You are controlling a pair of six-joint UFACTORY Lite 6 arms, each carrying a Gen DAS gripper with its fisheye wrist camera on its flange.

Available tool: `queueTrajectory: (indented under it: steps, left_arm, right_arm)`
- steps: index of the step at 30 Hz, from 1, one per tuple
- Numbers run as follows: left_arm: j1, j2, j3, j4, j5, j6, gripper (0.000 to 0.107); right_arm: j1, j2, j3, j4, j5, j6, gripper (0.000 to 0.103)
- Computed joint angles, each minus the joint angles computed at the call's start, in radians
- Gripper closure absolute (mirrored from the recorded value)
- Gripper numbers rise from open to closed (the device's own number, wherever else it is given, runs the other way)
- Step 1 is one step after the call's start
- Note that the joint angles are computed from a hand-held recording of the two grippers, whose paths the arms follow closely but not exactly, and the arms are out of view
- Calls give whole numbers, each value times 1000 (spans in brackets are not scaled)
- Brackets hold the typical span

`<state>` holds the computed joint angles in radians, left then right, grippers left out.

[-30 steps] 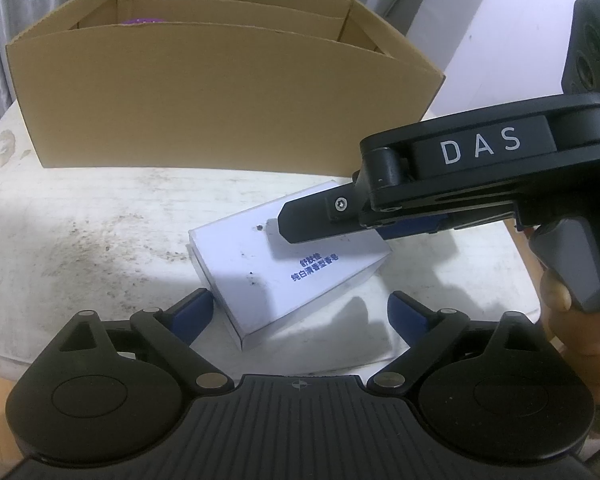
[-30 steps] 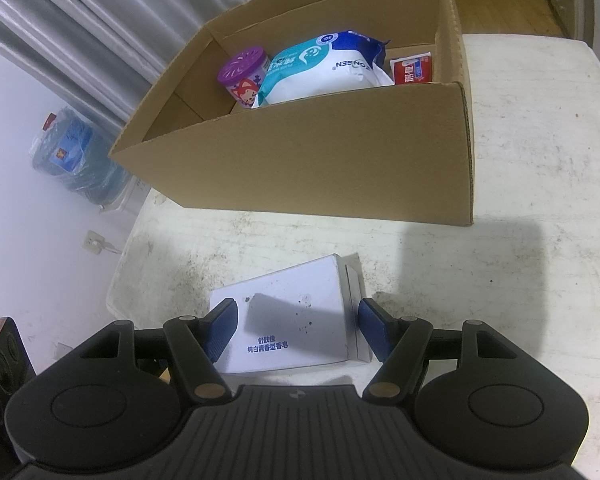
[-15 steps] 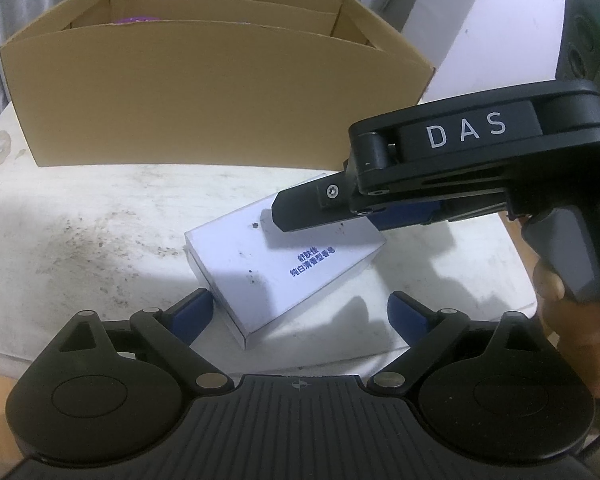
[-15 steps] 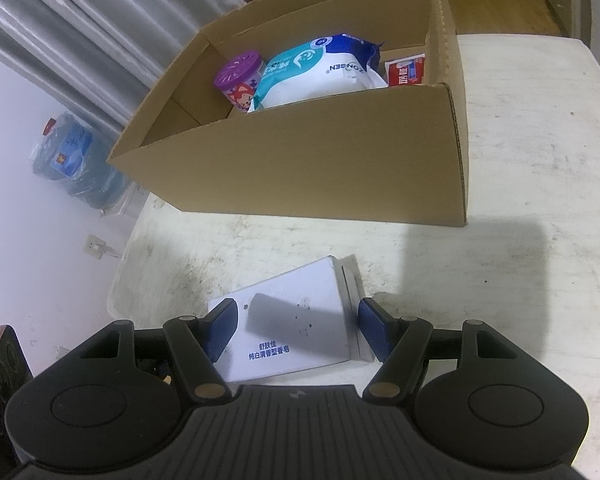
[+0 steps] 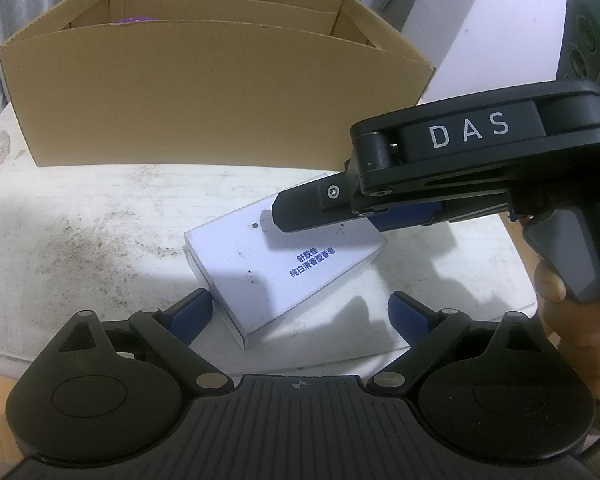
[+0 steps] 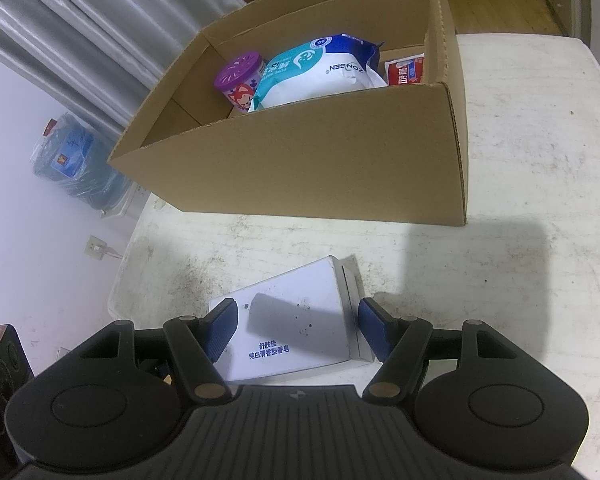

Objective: Organize objects
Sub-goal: 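Close the right gripper on the small white box's sides, then lift the white box with the right gripper and carry it over the cardboard box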

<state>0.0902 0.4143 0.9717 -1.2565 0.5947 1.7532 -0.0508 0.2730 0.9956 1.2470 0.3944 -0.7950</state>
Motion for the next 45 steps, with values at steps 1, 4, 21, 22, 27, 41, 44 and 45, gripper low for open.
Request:
queueTrajectory:
  steps: [1, 4, 21, 22, 27, 41, 44, 45]
  left_arm:
    - [-2, 0, -1, -2, -1, 0, 12]
    - [3, 3, 2, 0, 2, 2, 11]
    - [100, -18, 6, 20, 91, 58, 15]
    - [86, -12, 4, 4, 68, 76, 15]
    - [32, -12, -21, -64, -53, 165, 24]
    - [-52, -81, -135, -183, -148, 270, 25]
    - [-53, -79, -134, -181, -151, 273, 25]
    - [-57, -78, -134, -188, -159, 280, 25]
  right_arm:
    - [0, 0, 0, 0, 0, -1, 32]
    - [0, -1, -1, 2, 0, -2, 32]
    - [-61, -21, -49, 215, 40, -198, 33]
    - [-67, -19, -53, 229, 46, -214, 33]
    - [-82, 9, -65, 302, 88, -283, 35]
    - [-69, -66, -149, 348, 63, -367, 41]
    - [-85, -77, -162, 351, 78, -367, 41]
    - [-94, -80, -169, 364, 90, -380, 41]
